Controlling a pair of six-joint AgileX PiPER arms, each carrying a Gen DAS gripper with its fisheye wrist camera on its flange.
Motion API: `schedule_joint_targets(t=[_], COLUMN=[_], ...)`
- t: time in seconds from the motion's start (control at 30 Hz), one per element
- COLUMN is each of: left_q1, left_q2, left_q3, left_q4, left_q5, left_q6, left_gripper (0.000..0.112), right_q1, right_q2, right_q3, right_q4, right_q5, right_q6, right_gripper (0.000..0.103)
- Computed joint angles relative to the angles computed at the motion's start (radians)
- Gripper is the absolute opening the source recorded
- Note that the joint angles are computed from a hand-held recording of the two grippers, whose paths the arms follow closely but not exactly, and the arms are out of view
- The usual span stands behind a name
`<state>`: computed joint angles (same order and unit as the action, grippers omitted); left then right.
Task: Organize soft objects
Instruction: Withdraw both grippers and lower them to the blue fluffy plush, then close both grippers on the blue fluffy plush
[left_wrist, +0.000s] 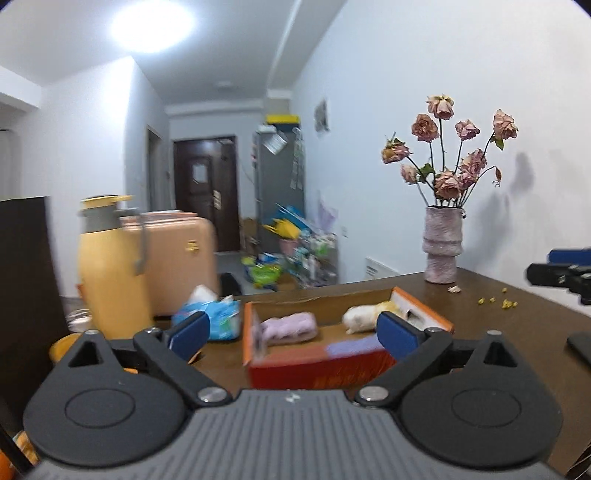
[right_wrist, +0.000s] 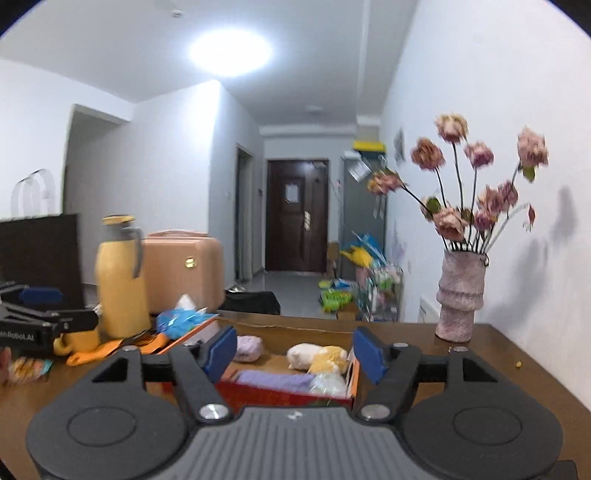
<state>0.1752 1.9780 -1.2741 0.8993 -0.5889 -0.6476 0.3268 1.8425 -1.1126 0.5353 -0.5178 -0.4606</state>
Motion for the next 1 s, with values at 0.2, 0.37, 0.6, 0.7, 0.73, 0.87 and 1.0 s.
schedule_joint_targets(t=[0.2,0.37,0.6,0.7,0.73,0.87,1.0], left_q1=[0.149,0.203,0.187,0.147,0.130,0.055,-0.032], left_q2=[-0.107,-0.134,-0.123,-0.090,-0.073,0.004,0.106], left_q3=[0.407,0.479,0.466,0.417,0.390,0.247,0.062], left_q4=[-0.084,-0.034,-0.055,-0.031,-0.006,0.170,0.392], left_q5=[-0.244,-0.259,-0.266,-0.213,-0.197,-0.133,-0.090], left_q6=[0.196,0.227,0.203,0.137,0.090,-0.137,-0.423], left_gripper=[0.103,0.103,0.103,0.103,0.103,0.079,0.060], right_q1=[0.166,0.253,0.266,0.238,0.222,0.153,0.062], right_q2=[-0.104,-0.111,-0.078,-0.025,-0.001,0.082,0.164], right_q3=[0.365,0.509,0.482,0.436,0.409,0.291,0.172], right_q4=[0.049,0.035,0.074,0.034,0.016,-0.033,-0.205], right_q5=[-0.253,-0.327,-0.323,-0.272,-0.240,-0.104,-0.010], right_q6=[0.052,0.206,0.203,0.244,0.266,0.330,0.538], right_gripper=[0.078,0.080,0.079,0.076,0.072,0.059,0.039])
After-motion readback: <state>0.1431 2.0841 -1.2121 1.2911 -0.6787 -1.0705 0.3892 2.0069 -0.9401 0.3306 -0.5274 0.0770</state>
